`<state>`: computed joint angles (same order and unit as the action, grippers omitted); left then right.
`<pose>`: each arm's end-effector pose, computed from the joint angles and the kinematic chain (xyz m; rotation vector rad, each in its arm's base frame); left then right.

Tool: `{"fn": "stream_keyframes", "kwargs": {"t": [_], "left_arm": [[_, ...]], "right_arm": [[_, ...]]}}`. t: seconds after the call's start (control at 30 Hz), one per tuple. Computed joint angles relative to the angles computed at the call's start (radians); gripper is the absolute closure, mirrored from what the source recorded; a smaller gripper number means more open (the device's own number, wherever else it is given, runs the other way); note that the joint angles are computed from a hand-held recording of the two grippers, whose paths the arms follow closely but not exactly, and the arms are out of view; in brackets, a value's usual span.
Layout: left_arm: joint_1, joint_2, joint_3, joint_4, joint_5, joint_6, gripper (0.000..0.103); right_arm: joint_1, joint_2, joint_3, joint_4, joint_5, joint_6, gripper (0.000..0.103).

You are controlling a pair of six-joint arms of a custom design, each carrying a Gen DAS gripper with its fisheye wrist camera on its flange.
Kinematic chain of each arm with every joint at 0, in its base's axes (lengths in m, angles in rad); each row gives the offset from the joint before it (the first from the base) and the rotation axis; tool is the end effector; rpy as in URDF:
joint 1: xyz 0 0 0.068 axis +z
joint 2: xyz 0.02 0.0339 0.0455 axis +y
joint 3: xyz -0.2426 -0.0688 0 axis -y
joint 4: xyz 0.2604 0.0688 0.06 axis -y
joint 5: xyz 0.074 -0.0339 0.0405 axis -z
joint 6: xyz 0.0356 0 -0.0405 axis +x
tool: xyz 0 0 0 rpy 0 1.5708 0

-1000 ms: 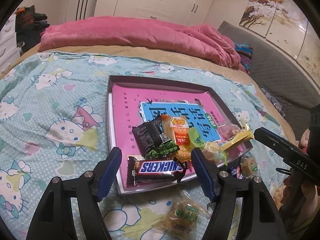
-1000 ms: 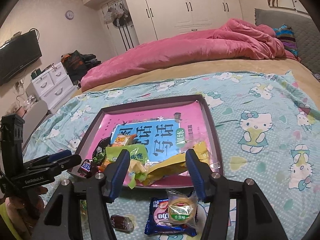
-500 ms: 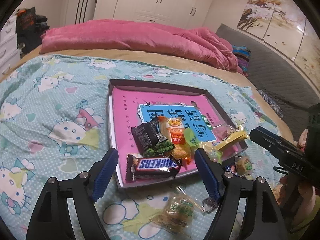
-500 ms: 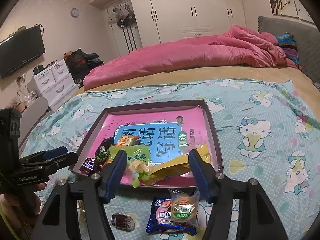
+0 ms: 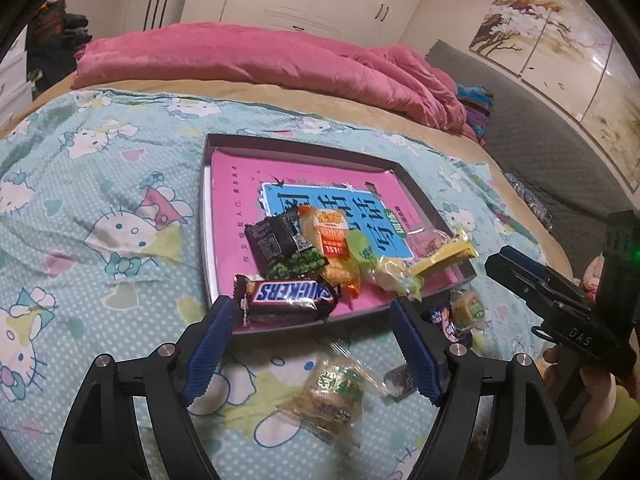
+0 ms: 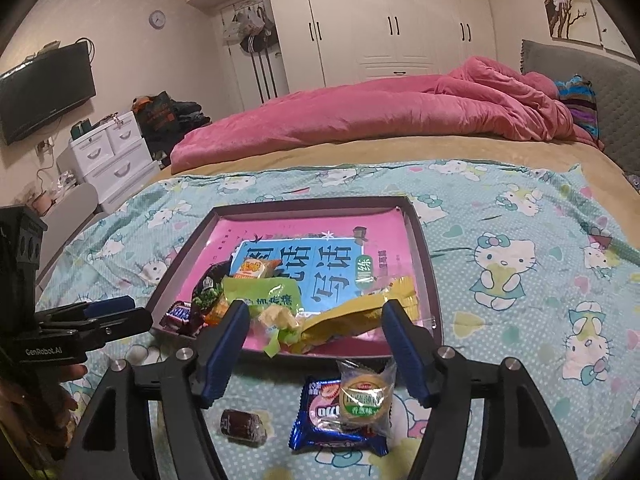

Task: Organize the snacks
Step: 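Withdraw both tools from the tray toward the loose snacks on the bedspread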

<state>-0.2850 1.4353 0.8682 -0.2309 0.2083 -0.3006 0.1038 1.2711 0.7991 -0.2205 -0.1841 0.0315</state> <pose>0.3003 -0.0957 0.1867 0.0836 2.4090 -0.5238 0.2892 0.0367 0.2107 -0.1798 2.2574 0.2802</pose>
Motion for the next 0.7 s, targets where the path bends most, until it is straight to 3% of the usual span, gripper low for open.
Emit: {"fn": "stream_keyframes", "kwargs": {"t": [0.7], "left_arm": [[-0.033,-0.054,-0.021,-0.064,-0.023,-0.008,0.023]], "right_arm": [[-0.028,-0.095,-0.087,-0.055,0.037,-0.035,0.033]]}}
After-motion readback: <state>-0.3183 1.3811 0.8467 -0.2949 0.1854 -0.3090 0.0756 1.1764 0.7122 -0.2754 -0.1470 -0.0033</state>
